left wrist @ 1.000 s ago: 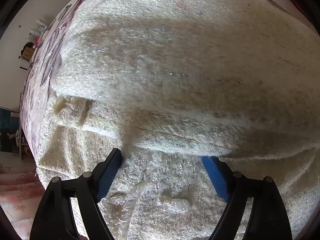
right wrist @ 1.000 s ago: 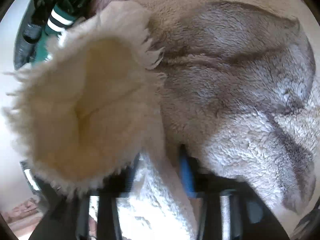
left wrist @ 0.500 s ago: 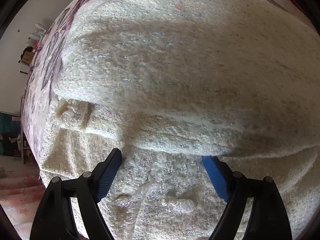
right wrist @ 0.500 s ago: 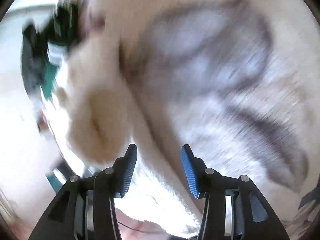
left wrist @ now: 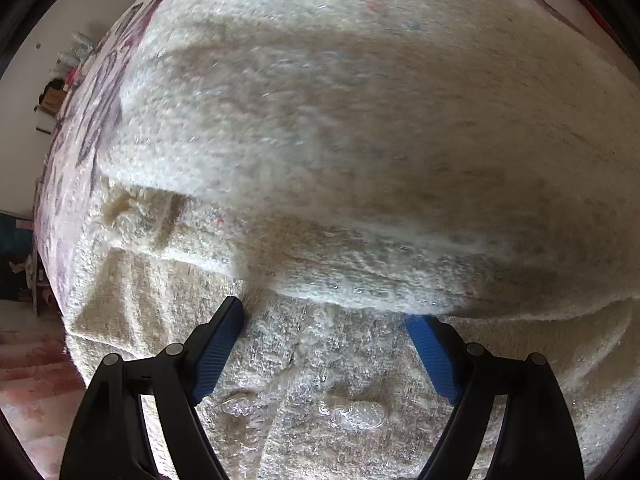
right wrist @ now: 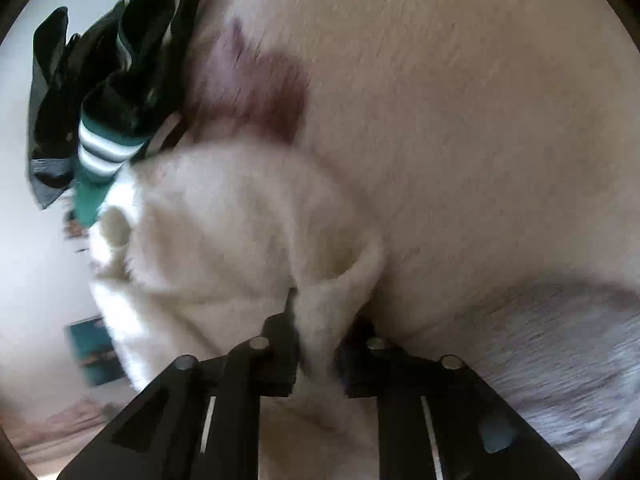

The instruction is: Fold large clothes

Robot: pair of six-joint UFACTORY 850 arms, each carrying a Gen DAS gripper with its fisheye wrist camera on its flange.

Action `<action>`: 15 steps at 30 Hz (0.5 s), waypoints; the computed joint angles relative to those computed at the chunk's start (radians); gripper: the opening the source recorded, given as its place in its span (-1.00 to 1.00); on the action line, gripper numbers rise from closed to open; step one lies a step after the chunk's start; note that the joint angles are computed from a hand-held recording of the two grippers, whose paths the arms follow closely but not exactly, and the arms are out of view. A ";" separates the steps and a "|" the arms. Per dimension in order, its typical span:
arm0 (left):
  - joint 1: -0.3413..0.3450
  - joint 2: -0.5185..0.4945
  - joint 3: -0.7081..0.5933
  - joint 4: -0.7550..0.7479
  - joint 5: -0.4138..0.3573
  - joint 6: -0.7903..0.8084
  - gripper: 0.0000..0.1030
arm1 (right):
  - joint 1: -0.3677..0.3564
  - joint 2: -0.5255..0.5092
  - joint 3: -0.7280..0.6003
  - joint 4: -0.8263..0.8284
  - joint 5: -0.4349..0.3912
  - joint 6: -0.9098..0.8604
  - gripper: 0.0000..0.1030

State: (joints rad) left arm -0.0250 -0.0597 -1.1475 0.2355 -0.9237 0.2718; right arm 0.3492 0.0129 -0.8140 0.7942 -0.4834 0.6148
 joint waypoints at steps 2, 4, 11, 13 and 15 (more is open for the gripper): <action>0.011 -0.004 -0.015 -0.009 -0.023 0.000 0.61 | -0.027 -0.011 -0.006 0.104 -0.051 -0.101 -0.70; 0.032 0.002 -0.031 -0.023 -0.057 0.009 0.61 | -0.048 -0.022 -0.056 0.058 -0.151 -0.105 -0.52; 0.225 0.060 -0.090 -0.076 -0.120 0.116 0.61 | -0.021 -0.038 -0.364 -0.269 -0.359 0.164 -0.05; 0.276 0.036 -0.120 -0.042 -0.083 0.117 0.61 | 0.000 -0.090 -0.452 -0.218 -0.375 0.128 -0.05; 0.299 0.013 -0.131 -0.001 -0.032 0.097 0.61 | 0.034 -0.188 -0.574 -0.157 -0.388 0.082 -0.03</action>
